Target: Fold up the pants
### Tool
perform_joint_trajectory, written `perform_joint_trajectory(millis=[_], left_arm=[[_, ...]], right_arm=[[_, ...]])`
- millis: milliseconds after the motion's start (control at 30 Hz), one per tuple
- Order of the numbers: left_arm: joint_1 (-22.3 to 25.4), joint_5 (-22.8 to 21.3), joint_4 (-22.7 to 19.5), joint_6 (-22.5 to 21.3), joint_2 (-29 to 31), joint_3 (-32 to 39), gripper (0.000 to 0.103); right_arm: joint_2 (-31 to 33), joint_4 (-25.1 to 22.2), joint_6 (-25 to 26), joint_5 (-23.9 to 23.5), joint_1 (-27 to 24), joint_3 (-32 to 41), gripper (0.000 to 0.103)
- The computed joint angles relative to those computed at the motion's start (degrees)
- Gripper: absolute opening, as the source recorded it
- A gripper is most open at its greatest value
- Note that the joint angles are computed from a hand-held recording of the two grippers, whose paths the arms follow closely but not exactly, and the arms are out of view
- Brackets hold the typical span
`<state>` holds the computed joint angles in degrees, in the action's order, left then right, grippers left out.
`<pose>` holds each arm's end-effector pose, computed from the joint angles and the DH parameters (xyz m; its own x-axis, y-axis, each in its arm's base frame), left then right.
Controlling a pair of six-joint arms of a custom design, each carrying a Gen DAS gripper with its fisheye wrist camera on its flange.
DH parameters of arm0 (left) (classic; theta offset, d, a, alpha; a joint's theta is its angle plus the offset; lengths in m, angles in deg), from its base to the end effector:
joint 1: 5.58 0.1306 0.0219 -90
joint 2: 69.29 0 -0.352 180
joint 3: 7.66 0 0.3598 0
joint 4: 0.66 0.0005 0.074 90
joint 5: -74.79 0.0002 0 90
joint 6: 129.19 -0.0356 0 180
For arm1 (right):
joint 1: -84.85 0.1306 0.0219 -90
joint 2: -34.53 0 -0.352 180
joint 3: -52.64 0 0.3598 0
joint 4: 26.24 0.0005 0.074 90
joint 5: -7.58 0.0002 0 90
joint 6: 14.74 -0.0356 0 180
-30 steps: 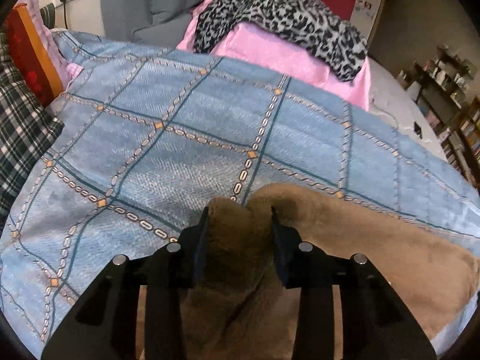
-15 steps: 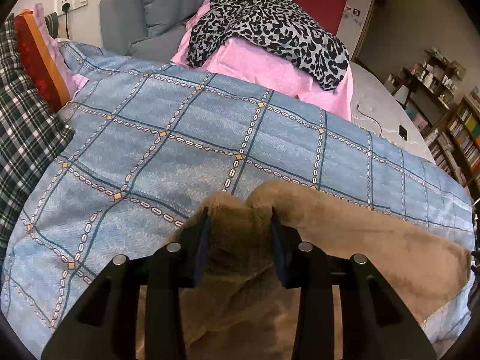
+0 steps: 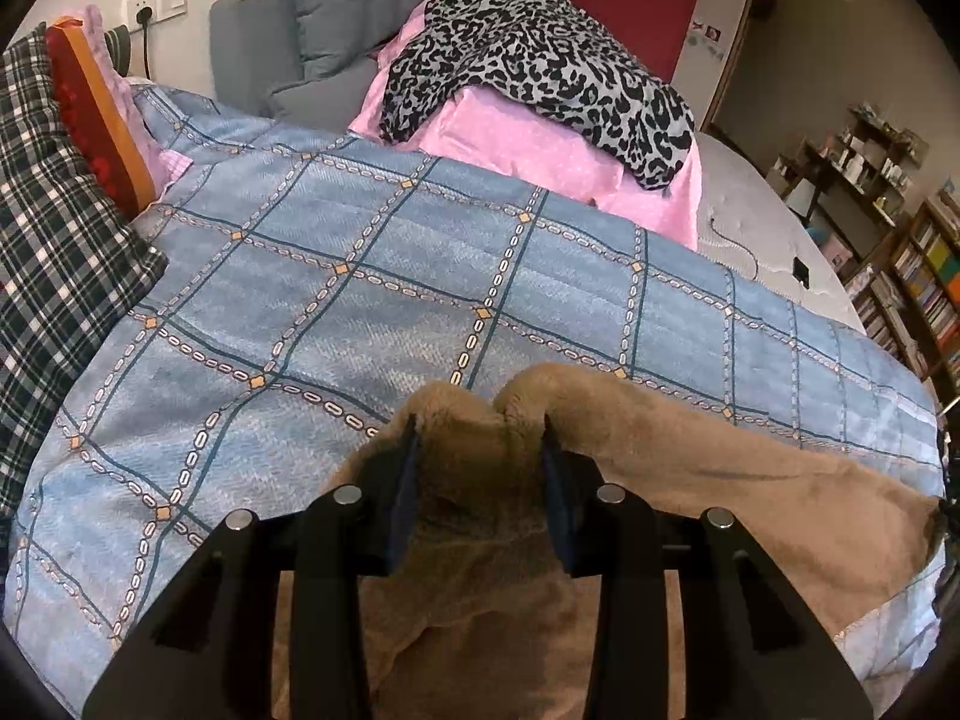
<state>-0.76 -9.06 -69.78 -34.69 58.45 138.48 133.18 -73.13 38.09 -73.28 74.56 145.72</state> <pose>0.6459 0.0501 0.4377 -0.7677 -0.1430 -0.6247 -0.0764 0.9883 -0.1323 0.4902 -0.0952 0.3570 -0.4576 0.6893 -0.5616 0.6878 0.6747 0.2678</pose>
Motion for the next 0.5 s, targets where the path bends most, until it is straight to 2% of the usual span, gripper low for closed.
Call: perform_joint_trajectory(millis=[233,500], left_arm=[[1.8,2.4,2.4,1.5,-5.3,-5.7,0.037],[6.6,8.1,7.3,1.7,-18.0,-20.8,0.037]], right_arm=[[-11.0,0.0,1.8,1.3,0.3,-5.9,0.015],[-28.9,-2.5,0.1,3.8,3.3,-15.8,0.015]])
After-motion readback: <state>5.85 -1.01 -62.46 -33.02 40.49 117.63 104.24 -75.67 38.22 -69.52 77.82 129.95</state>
